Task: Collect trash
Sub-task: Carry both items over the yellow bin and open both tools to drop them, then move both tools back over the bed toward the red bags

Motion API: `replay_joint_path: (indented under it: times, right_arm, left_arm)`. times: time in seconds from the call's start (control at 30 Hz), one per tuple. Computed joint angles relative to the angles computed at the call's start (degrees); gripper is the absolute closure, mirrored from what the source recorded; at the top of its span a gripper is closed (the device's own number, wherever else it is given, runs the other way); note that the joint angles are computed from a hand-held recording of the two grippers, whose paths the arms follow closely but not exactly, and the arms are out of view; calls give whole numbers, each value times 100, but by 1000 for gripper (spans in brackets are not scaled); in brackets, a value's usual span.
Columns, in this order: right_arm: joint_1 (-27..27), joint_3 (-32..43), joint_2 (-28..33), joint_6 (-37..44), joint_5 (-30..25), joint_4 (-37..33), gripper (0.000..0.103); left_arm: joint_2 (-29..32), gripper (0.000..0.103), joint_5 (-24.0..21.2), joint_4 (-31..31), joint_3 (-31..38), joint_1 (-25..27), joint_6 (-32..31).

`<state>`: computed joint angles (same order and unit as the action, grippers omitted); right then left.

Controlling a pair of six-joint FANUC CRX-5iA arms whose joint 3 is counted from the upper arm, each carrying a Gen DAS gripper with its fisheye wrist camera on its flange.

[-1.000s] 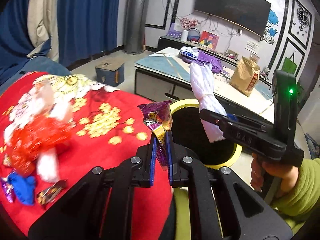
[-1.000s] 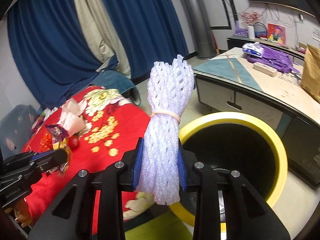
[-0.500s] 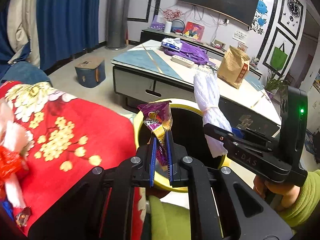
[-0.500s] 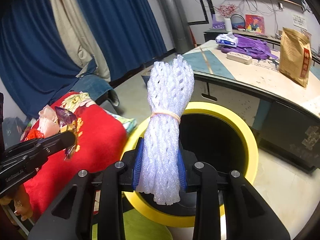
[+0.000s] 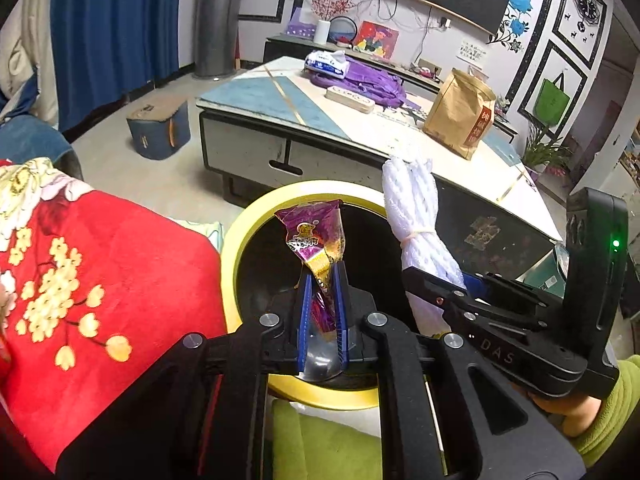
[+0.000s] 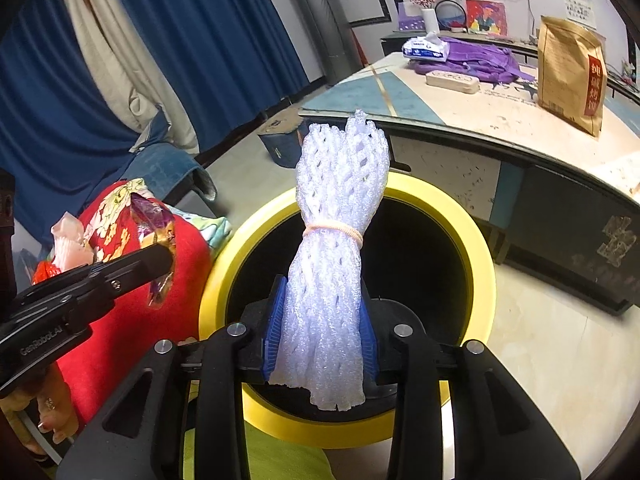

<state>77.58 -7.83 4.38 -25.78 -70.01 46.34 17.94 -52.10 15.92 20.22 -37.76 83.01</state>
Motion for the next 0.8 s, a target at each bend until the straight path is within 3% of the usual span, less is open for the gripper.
replay_joint_path:
  times: [0.13, 0.2, 0.27, 0.3, 0.37, 0.43, 0.5, 0.53, 0.8]
  right_arm:
    - [1, -9, -3, -126, -66, -74, 63]
    - [-3, -8, -1, -204, -148, -86, 57]
    - [9, -4, 2, -263, -239, -97, 51]
    - [16, 6, 10, -280, -294, -94, 45]
    - [42, 11, 22, -366, -394, -55, 43]
    - [48, 8, 19, -399, -433, -28, 41]
    - [66, 2, 21, -435, -482, 49, 38]
    - [72, -23, 7, -451, -474, 111, 37]
    - [150, -60, 13, -403, -391, 789, 30]
  left_arm:
    - [133, 90, -95, 40, 153, 11, -13]
    - [173, 73, -87, 59, 207, 14, -16]
    - [156, 65, -21, 104, 166, 41, 0]
    - [141, 55, 2, 91, 152, 56, 47]
    - [79, 43, 60, 7, 109, 77, 152]
    - [-1, 39, 123, -34, 33, 97, 216]
    - [-134, 18, 239, -82, -88, 122, 274]
    - [-199, 12, 311, -137, -147, 128, 319]
    - [-701, 11, 715, -576, -492, 170, 758]
